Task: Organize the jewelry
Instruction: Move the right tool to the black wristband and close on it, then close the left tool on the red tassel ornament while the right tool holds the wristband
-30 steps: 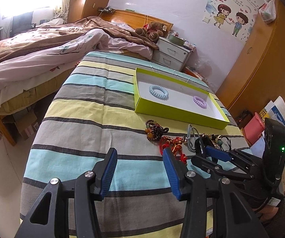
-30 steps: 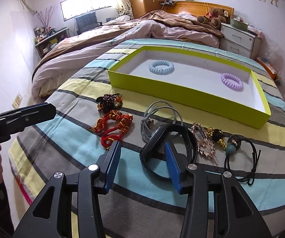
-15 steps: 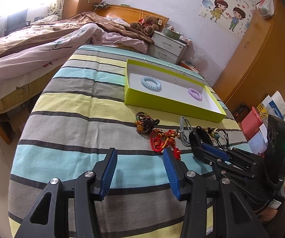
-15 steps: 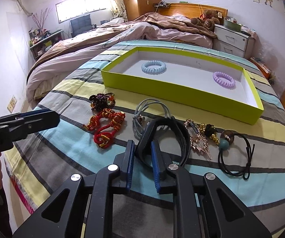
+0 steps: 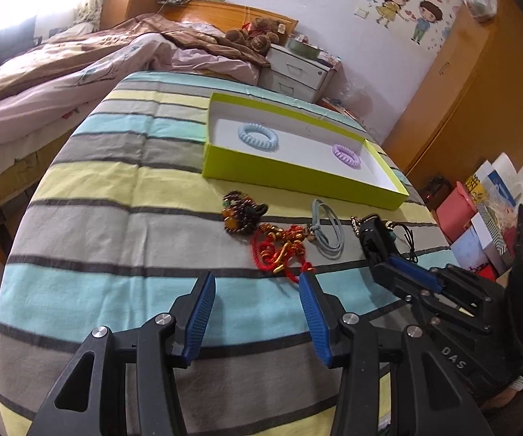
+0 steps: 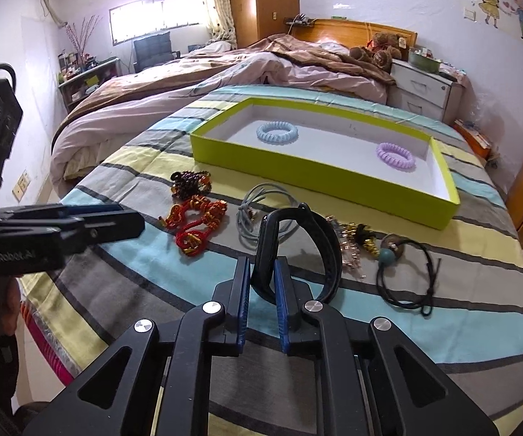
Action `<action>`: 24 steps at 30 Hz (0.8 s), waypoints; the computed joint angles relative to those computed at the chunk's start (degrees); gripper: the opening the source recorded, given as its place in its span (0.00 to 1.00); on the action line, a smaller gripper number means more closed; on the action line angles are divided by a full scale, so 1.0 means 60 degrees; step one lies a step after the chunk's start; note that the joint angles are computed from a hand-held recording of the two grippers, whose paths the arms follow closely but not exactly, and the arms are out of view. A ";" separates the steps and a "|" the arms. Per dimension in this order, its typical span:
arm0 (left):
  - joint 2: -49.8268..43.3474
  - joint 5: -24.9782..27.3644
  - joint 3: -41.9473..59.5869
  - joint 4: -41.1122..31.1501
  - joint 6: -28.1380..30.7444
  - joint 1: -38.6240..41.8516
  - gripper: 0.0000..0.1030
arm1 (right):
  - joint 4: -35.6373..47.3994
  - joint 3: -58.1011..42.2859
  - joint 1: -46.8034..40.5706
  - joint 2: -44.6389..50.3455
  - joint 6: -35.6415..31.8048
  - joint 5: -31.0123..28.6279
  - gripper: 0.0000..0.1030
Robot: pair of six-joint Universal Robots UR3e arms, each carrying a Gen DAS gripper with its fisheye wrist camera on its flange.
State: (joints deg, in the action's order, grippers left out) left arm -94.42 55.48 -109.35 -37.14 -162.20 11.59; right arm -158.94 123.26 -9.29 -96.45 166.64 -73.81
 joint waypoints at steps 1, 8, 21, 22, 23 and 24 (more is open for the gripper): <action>-0.0106 0.0009 0.0128 -0.0025 0.0037 -0.0080 0.46 | -0.0016 0.0016 -0.0044 -0.0060 -0.0007 0.0025 0.13; -0.0847 0.0783 0.0904 0.0341 -0.0351 -0.0827 0.46 | -0.0086 0.0092 -0.0409 -0.0473 -0.0050 0.0132 0.13; -0.1678 0.2103 0.1591 0.0775 -0.0689 -0.1472 0.33 | -0.0213 0.0292 -0.0977 -0.0720 -0.0193 0.0575 0.13; -0.1682 0.2098 0.1583 0.0778 -0.0677 -0.1481 0.28 | -0.0228 0.0299 -0.1013 -0.0716 -0.0195 0.0597 0.13; -0.1710 0.2189 0.1617 0.0774 -0.0648 -0.1548 0.28 | -0.0208 0.0309 -0.1055 -0.0733 -0.0214 0.0632 0.13; -0.1704 0.2285 0.1605 0.0822 -0.0622 -0.1613 0.27 | -0.0194 0.0307 -0.1081 -0.0736 -0.0224 0.0657 0.13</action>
State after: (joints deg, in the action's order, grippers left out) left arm -104.65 69.19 -99.72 -32.21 -165.94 1.91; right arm -160.10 125.10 -15.78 -100.86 165.30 -69.87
